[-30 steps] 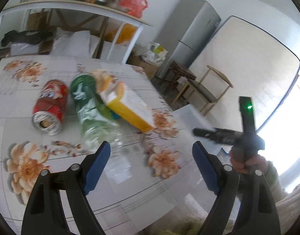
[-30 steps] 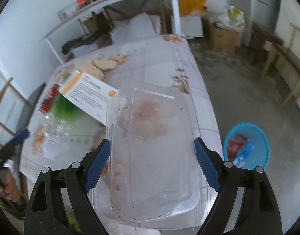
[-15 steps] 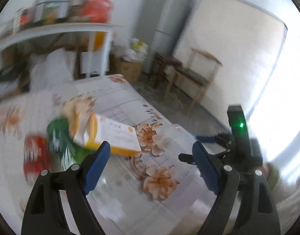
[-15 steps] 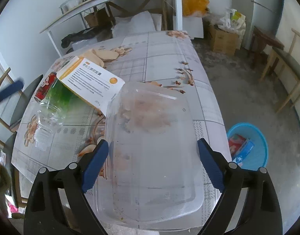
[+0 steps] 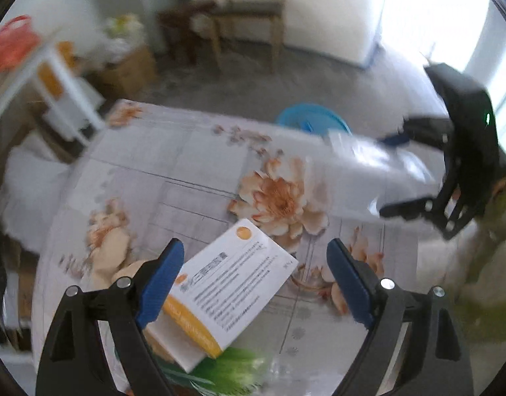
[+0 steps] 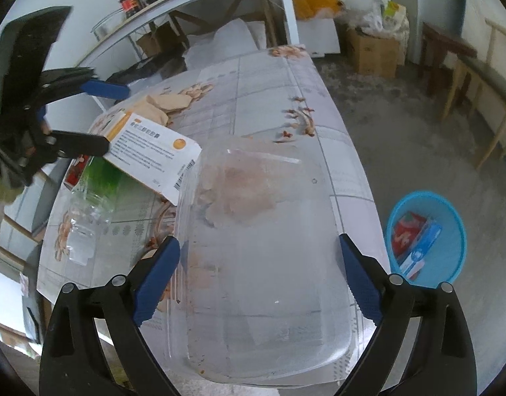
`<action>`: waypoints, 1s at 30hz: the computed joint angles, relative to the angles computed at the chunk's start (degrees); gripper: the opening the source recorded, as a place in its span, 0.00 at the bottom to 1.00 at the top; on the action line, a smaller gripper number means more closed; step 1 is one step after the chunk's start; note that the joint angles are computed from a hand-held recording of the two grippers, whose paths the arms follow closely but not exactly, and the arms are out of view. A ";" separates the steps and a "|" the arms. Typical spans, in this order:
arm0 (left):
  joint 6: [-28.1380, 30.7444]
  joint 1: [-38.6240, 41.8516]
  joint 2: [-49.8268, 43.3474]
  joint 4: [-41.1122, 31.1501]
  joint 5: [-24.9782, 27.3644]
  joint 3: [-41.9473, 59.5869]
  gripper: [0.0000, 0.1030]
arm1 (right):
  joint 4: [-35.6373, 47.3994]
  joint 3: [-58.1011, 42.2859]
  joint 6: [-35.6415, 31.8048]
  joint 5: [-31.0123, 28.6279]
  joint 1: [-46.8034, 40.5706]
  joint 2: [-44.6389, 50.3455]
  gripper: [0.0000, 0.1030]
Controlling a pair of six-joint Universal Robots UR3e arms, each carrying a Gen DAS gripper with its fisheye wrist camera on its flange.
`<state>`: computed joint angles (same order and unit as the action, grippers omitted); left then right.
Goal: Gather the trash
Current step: 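Lift the clear container with the right gripper while the left gripper grasps the white medicine box, then carry the medicine box and container over the wastebasket and open both grippers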
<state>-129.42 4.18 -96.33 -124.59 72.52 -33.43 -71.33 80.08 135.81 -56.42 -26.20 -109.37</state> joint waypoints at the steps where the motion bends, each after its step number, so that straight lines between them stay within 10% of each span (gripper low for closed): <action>1: 1.25 -1.50 -3.94 -2.79 1.76 4.93 0.84 | 0.89 -0.26 -0.21 0.22 -0.35 0.36 0.87; 5: 4.83 -6.27 -12.77 -10.50 9.12 16.63 0.87 | 3.07 -0.90 -1.25 0.83 -0.86 1.15 0.87; 18: 6.00 -12.74 -10.70 4.06 24.01 -2.18 0.88 | 3.60 -0.59 -1.99 1.18 -0.68 1.41 0.87; 30: 3.44 -11.73 -8.08 11.61 25.38 -9.64 0.76 | 6.21 -0.82 -3.21 2.53 -2.77 1.16 0.87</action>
<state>-125.98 -7.55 -104.41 -112.98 97.91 -43.07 -65.12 79.26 132.59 -53.88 -28.97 -108.20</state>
